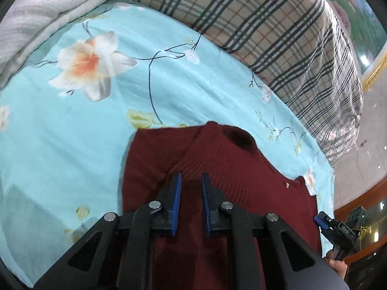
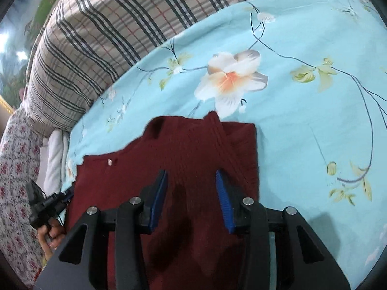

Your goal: Fold large clothes

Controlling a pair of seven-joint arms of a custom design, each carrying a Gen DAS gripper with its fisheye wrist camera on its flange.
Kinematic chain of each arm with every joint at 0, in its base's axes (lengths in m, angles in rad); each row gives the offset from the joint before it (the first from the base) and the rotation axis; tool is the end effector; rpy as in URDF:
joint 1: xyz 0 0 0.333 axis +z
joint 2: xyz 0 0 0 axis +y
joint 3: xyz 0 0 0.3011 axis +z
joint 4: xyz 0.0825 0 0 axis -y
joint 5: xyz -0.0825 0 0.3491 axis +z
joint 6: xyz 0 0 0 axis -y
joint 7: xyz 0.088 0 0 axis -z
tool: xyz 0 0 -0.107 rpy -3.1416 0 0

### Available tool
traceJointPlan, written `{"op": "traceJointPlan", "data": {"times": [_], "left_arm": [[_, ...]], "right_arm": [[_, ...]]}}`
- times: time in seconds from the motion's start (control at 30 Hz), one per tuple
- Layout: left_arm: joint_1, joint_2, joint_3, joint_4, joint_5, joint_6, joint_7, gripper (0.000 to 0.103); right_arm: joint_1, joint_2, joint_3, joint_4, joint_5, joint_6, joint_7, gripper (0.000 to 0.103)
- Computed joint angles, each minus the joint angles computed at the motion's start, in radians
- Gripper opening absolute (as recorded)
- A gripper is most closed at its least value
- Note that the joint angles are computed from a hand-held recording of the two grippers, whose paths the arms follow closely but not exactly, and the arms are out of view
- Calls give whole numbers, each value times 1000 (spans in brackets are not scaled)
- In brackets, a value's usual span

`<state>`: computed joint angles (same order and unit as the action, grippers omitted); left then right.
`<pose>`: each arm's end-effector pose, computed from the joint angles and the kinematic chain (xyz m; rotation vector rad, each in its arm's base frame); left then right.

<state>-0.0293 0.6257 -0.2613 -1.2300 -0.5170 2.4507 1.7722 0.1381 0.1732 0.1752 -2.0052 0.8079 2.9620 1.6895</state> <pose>0.7159 -0.1542 0.4808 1.9274 -2.1140 1.2423 0.5802 0.1313 0.4530 -1.1044 2.0034 0.0060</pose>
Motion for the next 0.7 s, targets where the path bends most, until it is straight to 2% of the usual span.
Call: {"op": "traceJointPlan", "data": {"times": [0.07, 0.1, 0.13, 0.2, 0.3, 0.4, 0.43, 0.57, 0.63, 0.7], "left_arm": [[17, -67, -12, -100, -25, 32, 41, 18], [41, -118, -32, -175, -68, 48, 81, 20], [47, -174, -25, -249, -141, 50, 134, 22], [87, -251, -62, -351, -219, 61, 193, 26], [111, -403, -65, -529, -372, 45, 314, 35], [110, -528, -34, -673, -467, 1, 385, 45], [103, -561, -21, -716, -485, -11, 393, 51], [62, -624, 32, -821, -518, -32, 403, 71], [36, -619, 54, -845, -524, -47, 364, 74], [8, -608, 73, -852, -544, -37, 360, 74]], "right_arm": [[1, -35, 25, -19, 60, 25, -48, 43], [10, -51, 32, -29, 93, 37, -72, 43], [25, -77, 35, -47, 118, 51, -86, 43], [59, -118, 32, -72, 168, 69, -125, 43], [117, -158, 25, -95, 249, 93, -174, 43], [176, -190, 13, -129, 295, 115, -190, 42], [196, -200, 8, -139, 305, 118, -194, 37], [264, -214, -21, -163, 328, 123, -194, 29], [289, -211, -33, -163, 328, 121, -189, 24], [306, -205, -39, -157, 344, 116, -200, 24]]}}
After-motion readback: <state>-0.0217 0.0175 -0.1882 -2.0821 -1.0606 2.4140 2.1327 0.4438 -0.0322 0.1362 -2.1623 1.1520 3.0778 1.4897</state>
